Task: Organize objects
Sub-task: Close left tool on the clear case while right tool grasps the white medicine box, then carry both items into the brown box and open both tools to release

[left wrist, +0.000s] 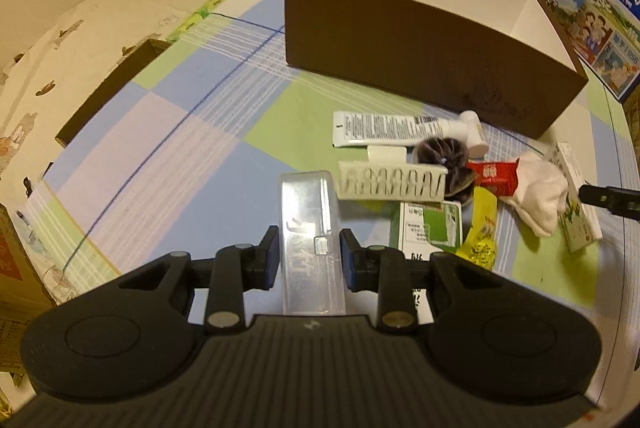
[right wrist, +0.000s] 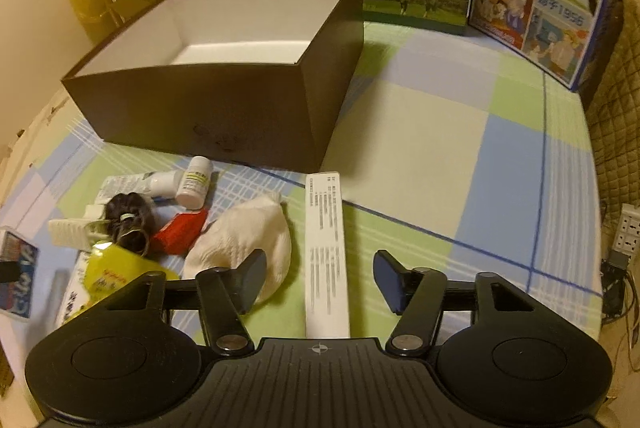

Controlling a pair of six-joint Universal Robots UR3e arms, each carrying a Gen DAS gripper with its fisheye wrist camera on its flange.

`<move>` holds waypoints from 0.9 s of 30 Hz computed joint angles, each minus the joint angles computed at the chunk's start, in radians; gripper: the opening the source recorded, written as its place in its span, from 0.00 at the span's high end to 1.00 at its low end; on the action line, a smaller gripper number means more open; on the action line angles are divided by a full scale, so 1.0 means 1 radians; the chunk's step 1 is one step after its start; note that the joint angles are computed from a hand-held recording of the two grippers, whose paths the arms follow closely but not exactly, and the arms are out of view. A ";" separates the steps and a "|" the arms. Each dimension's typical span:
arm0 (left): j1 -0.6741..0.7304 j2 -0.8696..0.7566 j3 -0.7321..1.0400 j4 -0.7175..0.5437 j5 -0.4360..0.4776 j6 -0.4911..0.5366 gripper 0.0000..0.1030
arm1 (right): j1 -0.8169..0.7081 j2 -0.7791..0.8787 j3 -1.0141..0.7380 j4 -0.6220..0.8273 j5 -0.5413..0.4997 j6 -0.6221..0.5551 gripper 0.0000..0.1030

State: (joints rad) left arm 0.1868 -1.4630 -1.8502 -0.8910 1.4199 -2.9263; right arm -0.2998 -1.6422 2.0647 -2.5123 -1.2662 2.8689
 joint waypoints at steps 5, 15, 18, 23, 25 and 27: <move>0.008 0.004 0.012 -0.009 -0.005 0.002 0.75 | 0.038 0.114 -0.046 -0.031 -0.051 0.006 0.59; 0.008 -0.024 0.079 -0.032 -0.065 0.037 0.75 | 0.005 0.062 0.026 -0.045 -0.029 0.003 0.79; -0.003 -0.057 0.149 -0.058 -0.110 0.078 0.75 | -0.018 -0.019 0.064 -0.023 -0.006 0.026 0.79; -0.021 -0.147 0.311 -0.114 -0.179 0.131 0.75 | -0.044 -0.168 0.070 0.059 0.011 0.088 0.79; -0.026 -0.190 0.385 -0.134 -0.210 0.145 0.75 | -0.049 -0.219 0.050 0.096 0.025 0.110 0.79; -0.034 -0.241 0.473 -0.157 -0.237 0.159 0.75 | -0.040 -0.243 0.013 0.112 0.033 0.139 0.79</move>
